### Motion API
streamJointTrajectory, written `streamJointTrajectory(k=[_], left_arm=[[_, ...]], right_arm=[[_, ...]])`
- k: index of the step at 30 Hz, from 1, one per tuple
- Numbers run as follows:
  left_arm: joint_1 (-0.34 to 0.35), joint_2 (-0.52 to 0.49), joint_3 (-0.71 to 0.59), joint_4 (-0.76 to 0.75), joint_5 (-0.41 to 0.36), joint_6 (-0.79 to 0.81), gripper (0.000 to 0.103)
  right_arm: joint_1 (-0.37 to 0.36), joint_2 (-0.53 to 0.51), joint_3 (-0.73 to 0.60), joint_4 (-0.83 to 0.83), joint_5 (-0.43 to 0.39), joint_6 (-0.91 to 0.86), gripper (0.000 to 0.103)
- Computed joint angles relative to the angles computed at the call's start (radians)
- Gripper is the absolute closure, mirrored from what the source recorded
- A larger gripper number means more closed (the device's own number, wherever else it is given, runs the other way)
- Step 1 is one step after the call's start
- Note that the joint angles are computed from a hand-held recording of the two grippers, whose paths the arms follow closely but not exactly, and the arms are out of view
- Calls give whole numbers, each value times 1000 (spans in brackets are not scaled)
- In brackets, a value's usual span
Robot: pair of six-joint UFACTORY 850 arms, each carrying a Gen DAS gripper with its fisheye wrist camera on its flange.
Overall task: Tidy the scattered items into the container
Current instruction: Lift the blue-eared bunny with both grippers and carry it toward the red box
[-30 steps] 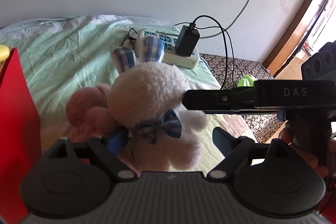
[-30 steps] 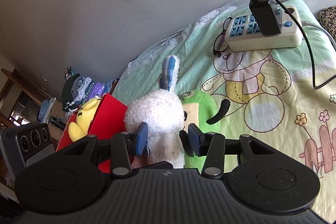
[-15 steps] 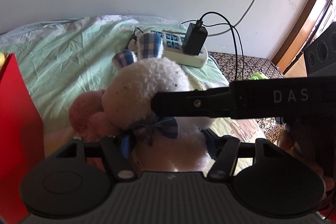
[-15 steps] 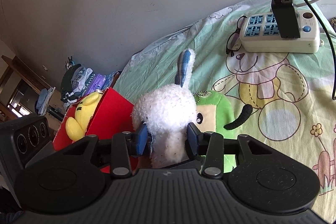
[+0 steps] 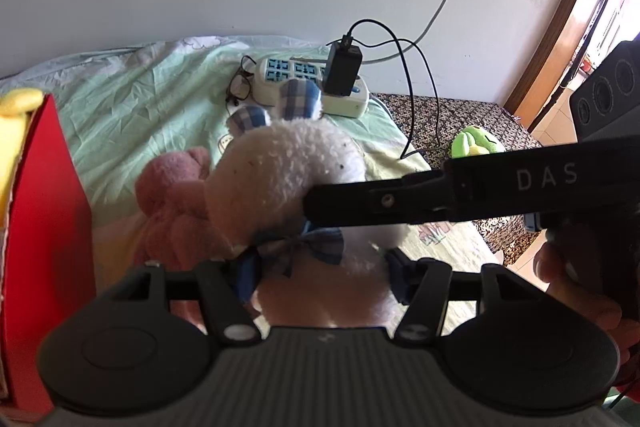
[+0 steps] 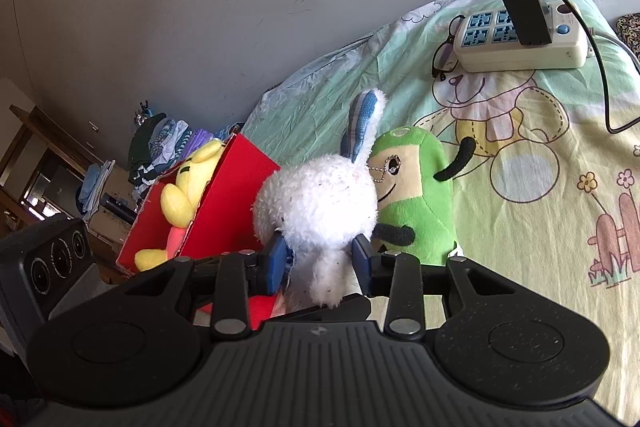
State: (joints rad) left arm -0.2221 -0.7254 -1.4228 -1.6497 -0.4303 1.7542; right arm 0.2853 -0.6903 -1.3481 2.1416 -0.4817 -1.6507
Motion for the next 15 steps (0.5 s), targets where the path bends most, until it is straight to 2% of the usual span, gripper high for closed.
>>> streamJointTrajectory(k=[4,11,15], left_arm=[[-4,50,80,-47,12,85,42],[26,120,200,-77,-25,146,42],[51,156,257,-77,-53,192,42]], right_arm=[[30,38,55,50,31,-53,65],[82,77,119,155,55,-104,65],[129,95,144,279,94,-189,65]])
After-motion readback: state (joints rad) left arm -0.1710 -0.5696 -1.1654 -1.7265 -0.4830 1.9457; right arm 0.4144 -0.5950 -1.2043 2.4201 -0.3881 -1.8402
